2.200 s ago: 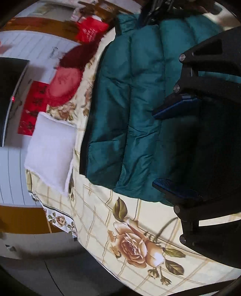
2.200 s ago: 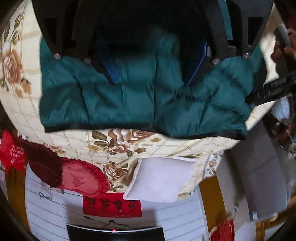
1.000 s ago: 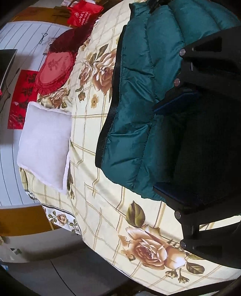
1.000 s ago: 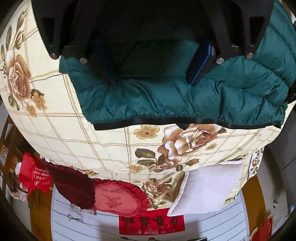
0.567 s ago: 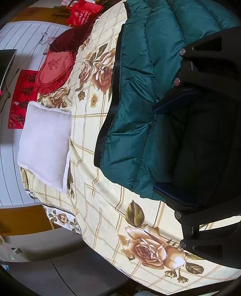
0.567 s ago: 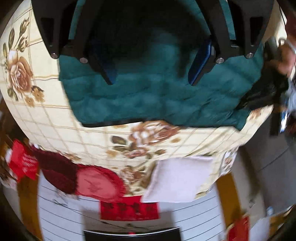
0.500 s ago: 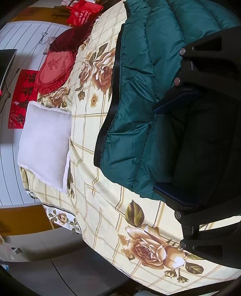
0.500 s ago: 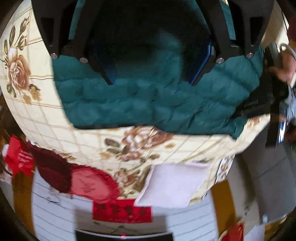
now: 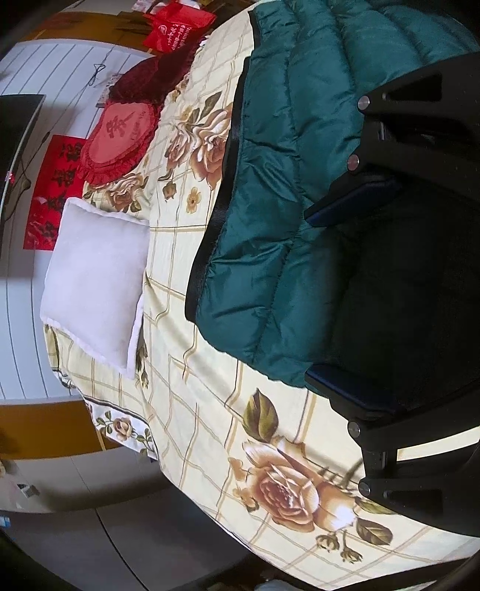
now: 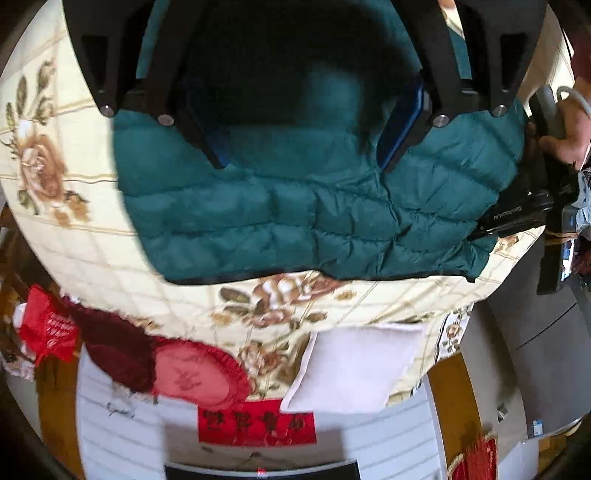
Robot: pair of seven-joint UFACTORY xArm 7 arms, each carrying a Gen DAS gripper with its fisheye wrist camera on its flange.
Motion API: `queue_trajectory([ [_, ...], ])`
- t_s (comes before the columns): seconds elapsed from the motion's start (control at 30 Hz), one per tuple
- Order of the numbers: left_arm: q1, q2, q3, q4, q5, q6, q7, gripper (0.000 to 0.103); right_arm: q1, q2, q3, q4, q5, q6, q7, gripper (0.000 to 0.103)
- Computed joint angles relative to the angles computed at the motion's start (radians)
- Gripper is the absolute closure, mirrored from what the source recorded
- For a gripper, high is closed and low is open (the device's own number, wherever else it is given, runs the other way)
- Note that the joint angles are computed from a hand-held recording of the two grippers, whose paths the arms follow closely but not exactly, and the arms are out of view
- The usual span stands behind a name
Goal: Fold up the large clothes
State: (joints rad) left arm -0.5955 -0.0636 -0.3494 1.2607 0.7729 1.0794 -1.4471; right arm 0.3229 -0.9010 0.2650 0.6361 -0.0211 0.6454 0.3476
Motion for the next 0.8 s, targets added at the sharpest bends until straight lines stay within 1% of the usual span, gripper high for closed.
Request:
queue_trajectory([
  [0.07, -0.006, -0.017, -0.007, -0.007, -0.005, 0.012, 0.005, 0.022, -0.031, -0.061, 0.009, -0.027, -0.028, 0.033, 0.012, 0.018],
  [0.17, -0.010, -0.050, -0.020, -0.029, -0.019, 0.012, 0.015, 0.022, -0.074, -0.094, 0.015, -0.056, -0.048, 0.072, 0.045, 0.018],
  [0.2, -0.009, -0.069, -0.023, -0.046, -0.029, 0.000, 0.017, 0.022, -0.082, -0.087, 0.007, -0.068, -0.047, 0.079, 0.052, 0.017],
  [0.23, -0.006, -0.087, -0.027, -0.062, -0.039, -0.014, 0.015, 0.022, -0.082, -0.078, -0.002, -0.077, -0.045, 0.080, 0.050, 0.010],
  [0.3, 0.005, -0.155, -0.026, -0.126, -0.081, -0.082, 0.007, 0.022, -0.079, -0.058, -0.018, -0.084, -0.045, 0.085, 0.039, 0.005],
  [0.33, 0.012, -0.191, -0.024, -0.163, -0.107, -0.124, 0.006, 0.022, -0.074, -0.058, -0.026, -0.084, -0.040, 0.082, 0.035, 0.005],
  [0.43, 0.033, -0.286, -0.017, -0.259, -0.173, -0.220, 0.002, 0.022, -0.046, -0.081, -0.080, -0.081, -0.002, 0.086, 0.007, 0.004],
  [0.5, 0.044, -0.342, -0.002, -0.323, -0.224, -0.285, 0.006, 0.022, -0.051, -0.108, -0.106, -0.093, 0.015, 0.074, -0.005, 0.004],
  [0.63, 0.055, -0.413, 0.036, -0.435, -0.336, -0.428, 0.037, 0.022, -0.071, -0.113, -0.152, -0.108, 0.049, 0.094, -0.028, 0.002],
  [0.8, 0.071, -0.447, 0.062, -0.541, -0.458, -0.606, 0.086, 0.021, -0.051, -0.086, -0.241, -0.136, 0.142, 0.064, -0.090, 0.000],
])
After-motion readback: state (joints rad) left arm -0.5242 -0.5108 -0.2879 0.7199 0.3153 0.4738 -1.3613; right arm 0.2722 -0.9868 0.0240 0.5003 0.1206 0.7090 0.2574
